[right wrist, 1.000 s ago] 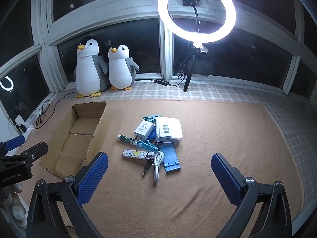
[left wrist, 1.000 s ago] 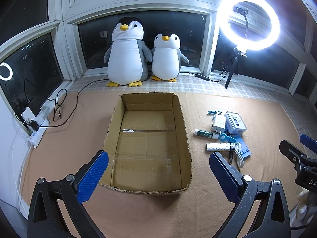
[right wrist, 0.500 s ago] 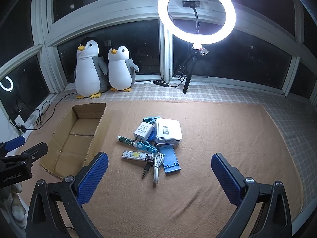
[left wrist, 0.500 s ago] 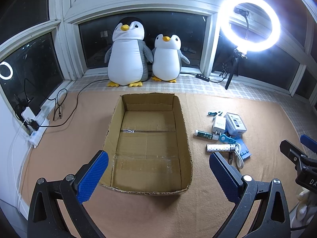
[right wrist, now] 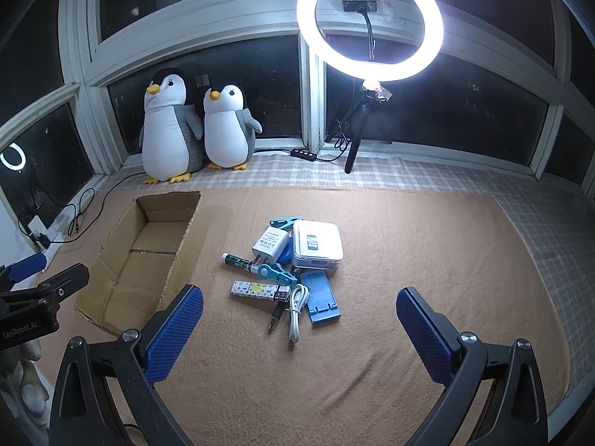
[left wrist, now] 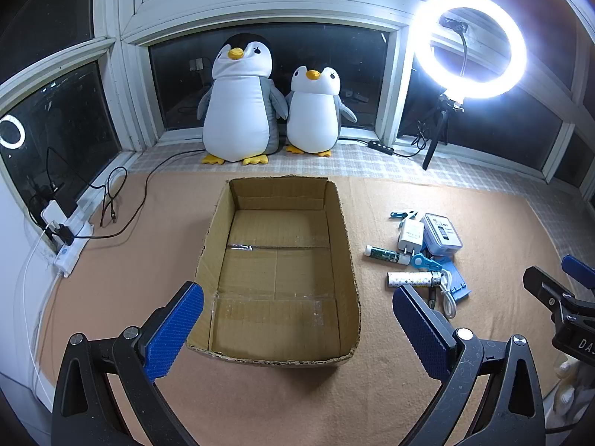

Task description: Organize rigid objects

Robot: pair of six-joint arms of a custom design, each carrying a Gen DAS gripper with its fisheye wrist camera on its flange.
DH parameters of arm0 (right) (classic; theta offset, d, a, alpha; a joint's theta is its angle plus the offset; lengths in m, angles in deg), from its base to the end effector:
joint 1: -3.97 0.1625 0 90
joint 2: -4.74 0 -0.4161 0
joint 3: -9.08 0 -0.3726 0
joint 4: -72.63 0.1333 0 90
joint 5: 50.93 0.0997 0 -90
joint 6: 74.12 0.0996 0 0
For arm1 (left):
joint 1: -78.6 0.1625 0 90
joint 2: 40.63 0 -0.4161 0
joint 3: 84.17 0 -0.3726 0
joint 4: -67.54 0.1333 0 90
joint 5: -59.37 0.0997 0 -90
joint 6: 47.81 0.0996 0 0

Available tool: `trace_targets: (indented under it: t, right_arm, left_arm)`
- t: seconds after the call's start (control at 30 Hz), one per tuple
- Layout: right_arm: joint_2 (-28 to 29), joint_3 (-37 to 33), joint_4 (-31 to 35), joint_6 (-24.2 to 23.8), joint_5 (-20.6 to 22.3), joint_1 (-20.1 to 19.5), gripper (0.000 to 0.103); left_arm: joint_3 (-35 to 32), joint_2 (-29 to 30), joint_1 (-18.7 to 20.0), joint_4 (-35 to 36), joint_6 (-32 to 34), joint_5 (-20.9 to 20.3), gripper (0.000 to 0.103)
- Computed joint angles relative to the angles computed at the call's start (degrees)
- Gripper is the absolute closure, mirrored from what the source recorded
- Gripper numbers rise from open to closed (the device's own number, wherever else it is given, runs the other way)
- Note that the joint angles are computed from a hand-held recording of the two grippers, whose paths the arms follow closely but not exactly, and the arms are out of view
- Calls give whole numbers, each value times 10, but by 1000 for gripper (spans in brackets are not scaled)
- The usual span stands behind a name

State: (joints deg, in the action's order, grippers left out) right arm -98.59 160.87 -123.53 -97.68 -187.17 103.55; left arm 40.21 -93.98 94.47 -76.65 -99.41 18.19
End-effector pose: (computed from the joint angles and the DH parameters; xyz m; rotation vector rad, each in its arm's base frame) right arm 0.1042 -0.2488 0.3360 0.1220 -2.0944 1.0106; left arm -0.3720 -0.3223 0.0523 0.6231 2.3078 -0.8023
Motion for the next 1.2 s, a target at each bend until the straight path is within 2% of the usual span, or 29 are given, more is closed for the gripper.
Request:
trace_targets:
  t: [0.6,1.2]
  right_arm:
    - [-3,1,4,1,4,-6,0]
    - [11,0,1,-3,21,-30,0]
  left_arm:
    - [1,-2,0,1,0,-1,0]
    - [-3,1,19,-3,4,-2,0]
